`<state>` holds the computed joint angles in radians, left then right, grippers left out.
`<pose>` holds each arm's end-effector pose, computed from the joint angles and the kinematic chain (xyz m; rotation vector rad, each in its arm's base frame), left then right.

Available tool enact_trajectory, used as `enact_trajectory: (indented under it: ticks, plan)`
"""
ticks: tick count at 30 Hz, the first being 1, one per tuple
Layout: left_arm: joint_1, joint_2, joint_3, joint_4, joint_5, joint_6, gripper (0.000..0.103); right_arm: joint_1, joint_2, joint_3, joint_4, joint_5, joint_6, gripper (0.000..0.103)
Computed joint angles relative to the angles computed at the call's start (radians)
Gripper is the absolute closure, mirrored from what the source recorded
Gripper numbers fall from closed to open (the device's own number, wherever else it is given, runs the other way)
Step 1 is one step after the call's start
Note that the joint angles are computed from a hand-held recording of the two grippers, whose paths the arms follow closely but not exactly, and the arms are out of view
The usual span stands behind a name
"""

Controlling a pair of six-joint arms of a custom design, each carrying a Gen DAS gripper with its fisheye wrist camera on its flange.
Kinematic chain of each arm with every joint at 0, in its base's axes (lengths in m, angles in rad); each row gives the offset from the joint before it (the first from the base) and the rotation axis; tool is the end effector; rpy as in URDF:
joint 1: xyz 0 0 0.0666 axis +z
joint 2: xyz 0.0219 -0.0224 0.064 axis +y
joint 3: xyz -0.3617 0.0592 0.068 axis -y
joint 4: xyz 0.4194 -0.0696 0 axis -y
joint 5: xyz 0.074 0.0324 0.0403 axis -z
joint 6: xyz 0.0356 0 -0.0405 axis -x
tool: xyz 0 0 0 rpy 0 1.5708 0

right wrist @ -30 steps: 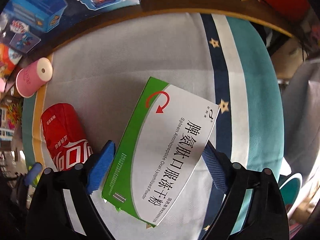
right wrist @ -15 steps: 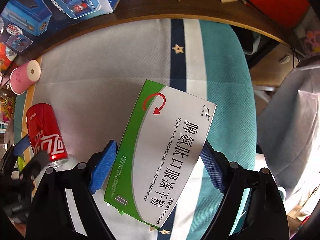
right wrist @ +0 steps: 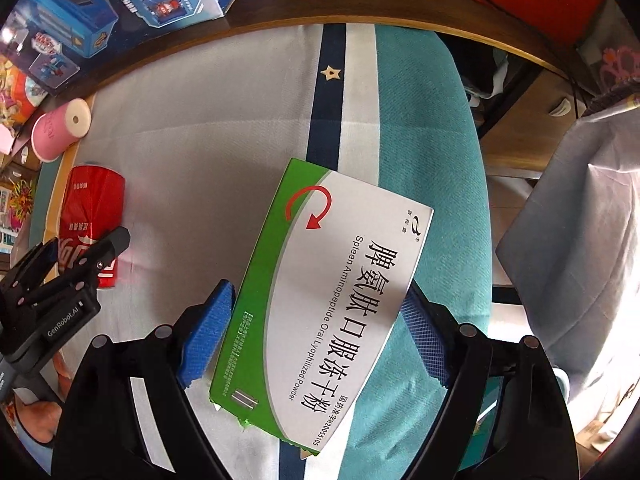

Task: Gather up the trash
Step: 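Grasp the red Coca-Cola can with the left tool while the right tool grasps the green medicine box, then carry the Coca-Cola can and medicine box over the teal bin with both tools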

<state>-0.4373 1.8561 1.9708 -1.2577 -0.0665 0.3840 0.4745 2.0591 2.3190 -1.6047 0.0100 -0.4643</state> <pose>0.5904 -0.2739 0.4068 0.0528 2.7188 -0.1529 0.6064 0.3106 0.4191 -0.0133 2.9324 0.1375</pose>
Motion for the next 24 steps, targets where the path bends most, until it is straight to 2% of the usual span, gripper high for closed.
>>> enact_trajectory:
  ticks: [2, 9, 14, 24]
  plan:
    - [-0.011, -0.026, -0.027, 0.003, -0.009, -0.005, 0.043, 0.004, -0.020, -0.028, 0.012, 0.004, 0.004, 0.023]
    - [-0.070, -0.157, -0.148, 0.027, -0.010, -0.032, 0.044, 0.017, -0.206, -0.272, 0.127, -0.016, -0.024, 0.025]
    - [-0.123, -0.239, -0.217, 0.048, 0.000, -0.027, 0.044, 0.037, -0.351, -0.430, 0.203, -0.030, -0.081, 0.025]
    - [-0.231, -0.316, -0.270, 0.042, 0.012, 0.007, 0.044, 0.035, -0.646, -0.740, 0.358, -0.084, -0.214, 0.025]
